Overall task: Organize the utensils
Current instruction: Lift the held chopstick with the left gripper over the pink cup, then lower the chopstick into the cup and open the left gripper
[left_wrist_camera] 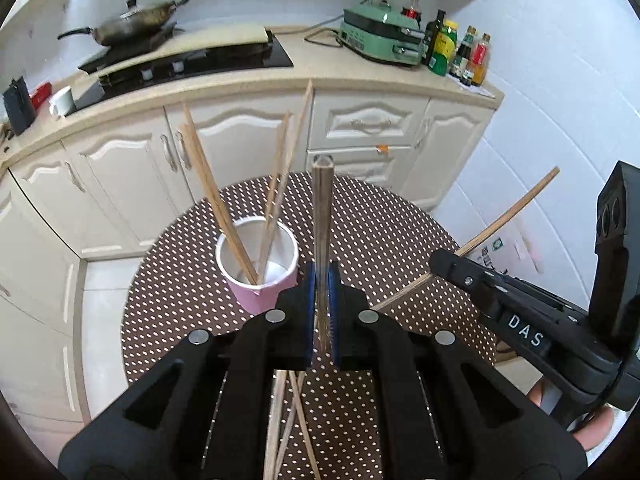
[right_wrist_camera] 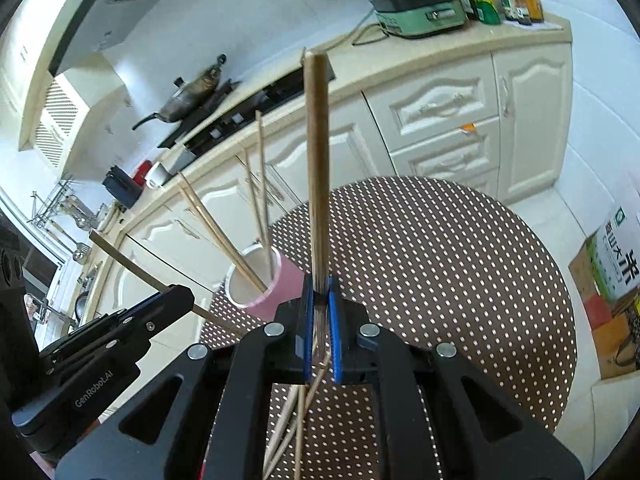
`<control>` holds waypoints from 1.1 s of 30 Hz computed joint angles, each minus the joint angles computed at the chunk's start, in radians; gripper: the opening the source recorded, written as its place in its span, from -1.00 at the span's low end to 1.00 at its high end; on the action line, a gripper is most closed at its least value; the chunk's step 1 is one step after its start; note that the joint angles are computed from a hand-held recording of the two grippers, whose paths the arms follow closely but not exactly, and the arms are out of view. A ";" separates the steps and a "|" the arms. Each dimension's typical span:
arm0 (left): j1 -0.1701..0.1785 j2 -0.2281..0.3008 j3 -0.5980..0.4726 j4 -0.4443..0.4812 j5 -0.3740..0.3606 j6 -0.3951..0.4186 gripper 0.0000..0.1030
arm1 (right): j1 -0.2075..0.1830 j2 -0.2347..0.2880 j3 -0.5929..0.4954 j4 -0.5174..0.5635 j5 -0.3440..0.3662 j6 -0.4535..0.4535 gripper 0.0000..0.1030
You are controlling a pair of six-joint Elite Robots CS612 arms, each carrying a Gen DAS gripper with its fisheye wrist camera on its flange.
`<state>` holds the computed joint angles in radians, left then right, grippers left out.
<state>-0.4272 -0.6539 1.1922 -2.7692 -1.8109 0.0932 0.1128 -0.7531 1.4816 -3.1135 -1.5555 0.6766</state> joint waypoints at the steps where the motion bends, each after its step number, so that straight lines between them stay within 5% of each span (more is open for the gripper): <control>1: 0.002 -0.002 -0.003 -0.006 0.001 -0.003 -0.88 | 0.001 0.000 -0.004 -0.006 0.000 -0.006 -0.89; 20: 0.035 -0.023 -0.029 -0.165 0.066 -0.085 -0.88 | 0.014 0.035 -0.121 -0.068 0.006 -0.115 -0.89; 33: 0.045 0.024 -0.112 -0.100 0.078 -0.095 -0.88 | 0.019 0.085 -0.210 -0.003 -0.006 -0.151 -0.89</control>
<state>-0.3827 -0.6300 1.0803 -2.8696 -1.7332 -0.0015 0.1319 -0.6677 1.2714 -3.1163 -1.5610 0.5256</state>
